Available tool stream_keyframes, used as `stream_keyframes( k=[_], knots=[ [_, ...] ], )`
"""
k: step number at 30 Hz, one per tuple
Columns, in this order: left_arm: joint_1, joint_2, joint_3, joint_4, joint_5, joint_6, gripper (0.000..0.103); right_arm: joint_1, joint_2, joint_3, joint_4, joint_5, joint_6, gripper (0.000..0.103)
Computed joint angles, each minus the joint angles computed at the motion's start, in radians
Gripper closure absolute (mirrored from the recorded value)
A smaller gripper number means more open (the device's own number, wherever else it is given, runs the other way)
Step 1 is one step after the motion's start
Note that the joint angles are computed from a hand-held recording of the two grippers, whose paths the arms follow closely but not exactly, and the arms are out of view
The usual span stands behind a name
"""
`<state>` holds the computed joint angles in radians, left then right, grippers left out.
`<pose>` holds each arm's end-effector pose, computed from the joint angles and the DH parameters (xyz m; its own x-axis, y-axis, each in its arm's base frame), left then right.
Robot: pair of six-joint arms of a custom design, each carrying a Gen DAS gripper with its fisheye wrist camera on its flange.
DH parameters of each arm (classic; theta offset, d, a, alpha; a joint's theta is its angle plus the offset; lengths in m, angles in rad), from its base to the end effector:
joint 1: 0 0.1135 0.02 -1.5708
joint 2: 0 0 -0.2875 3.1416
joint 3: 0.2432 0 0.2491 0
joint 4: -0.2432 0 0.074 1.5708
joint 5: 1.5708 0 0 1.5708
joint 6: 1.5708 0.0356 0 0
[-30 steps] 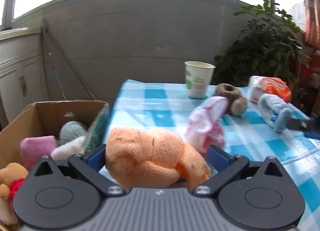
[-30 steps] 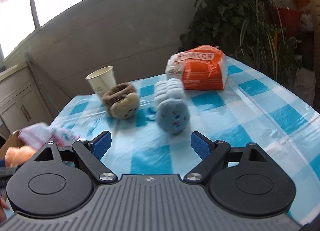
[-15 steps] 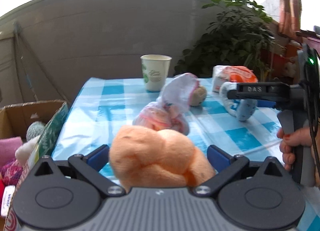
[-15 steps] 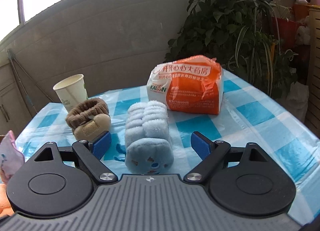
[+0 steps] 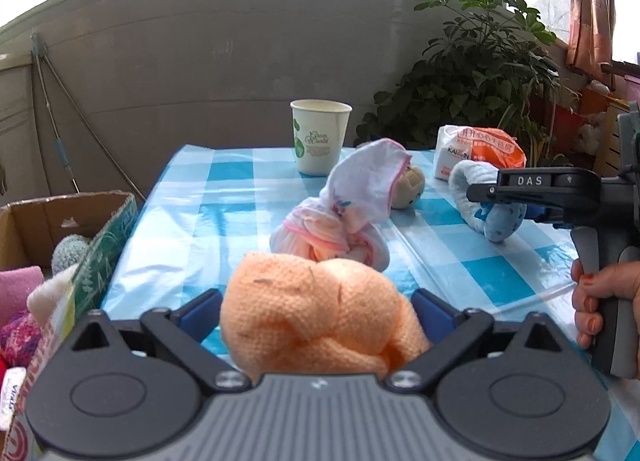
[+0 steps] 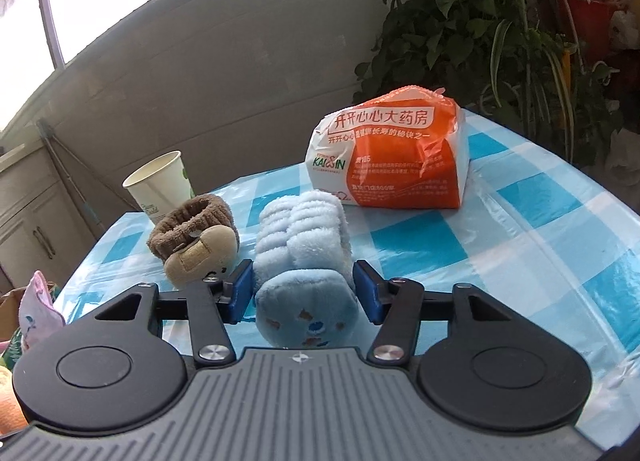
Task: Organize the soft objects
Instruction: 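Grasp the light-blue fuzzy plush with right gripper while left holds the orange plush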
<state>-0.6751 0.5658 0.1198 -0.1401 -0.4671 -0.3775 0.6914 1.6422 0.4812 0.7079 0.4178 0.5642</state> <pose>0.0954 -0.0559 0.1589 -0.4991 -0.0220 -0.8663 0.0874 0.9933 -0.0755 0.2308 0.1723 0.1558 -0.4463 0.2650 -0.8547 -0.0746 0.9408 0.3307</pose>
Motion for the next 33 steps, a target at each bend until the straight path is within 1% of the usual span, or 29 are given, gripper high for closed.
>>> stream_keyframes(
  k=[1, 2, 4, 8, 12, 14, 18, 21, 28, 33],
  knots=[
    [0.007, 0.003, 0.0, 0.001, 0.013, -0.001, 0.013, -0.001, -0.006, -0.011, 0.007, -0.005, 0.0, 0.036],
    [0.008, 0.003, -0.001, 0.001, 0.018, -0.004, 0.014, -0.004, -0.006, -0.014, 0.014, -0.013, -0.001, 0.036],
    [-0.005, 0.008, -0.002, 0.002, 0.007, -0.011, 0.016, -0.002, -0.007, -0.018, 0.019, -0.015, -0.003, 0.037],
    [-0.007, 0.005, -0.003, -0.004, 0.01, -0.014, 0.02, 0.003, -0.015, -0.025, 0.021, -0.015, -0.021, 0.043],
    [-0.005, -0.024, -0.002, -0.031, 0.016, -0.022, 0.024, 0.015, -0.017, -0.028, 0.025, 0.005, -0.038, 0.045],
    [-0.016, -0.029, -0.002, -0.036, 0.006, -0.027, 0.024, 0.018, -0.021, -0.035, 0.034, 0.009, -0.043, 0.045],
    [0.015, -0.042, -0.004, -0.037, 0.035, -0.014, 0.025, 0.036, -0.03, -0.053, 0.052, 0.036, -0.052, 0.046],
    [0.006, -0.062, -0.002, -0.058, 0.032, -0.02, 0.025, 0.055, -0.04, -0.058, 0.043, 0.065, -0.046, 0.047],
    [0.023, -0.147, 0.002, -0.122, 0.058, -0.012, 0.025, 0.107, -0.075, -0.105, 0.058, 0.122, 0.009, 0.049],
    [-0.001, -0.22, 0.007, -0.18, 0.039, -0.022, 0.026, 0.165, -0.103, -0.136, 0.061, 0.175, 0.05, 0.049]
  ],
)
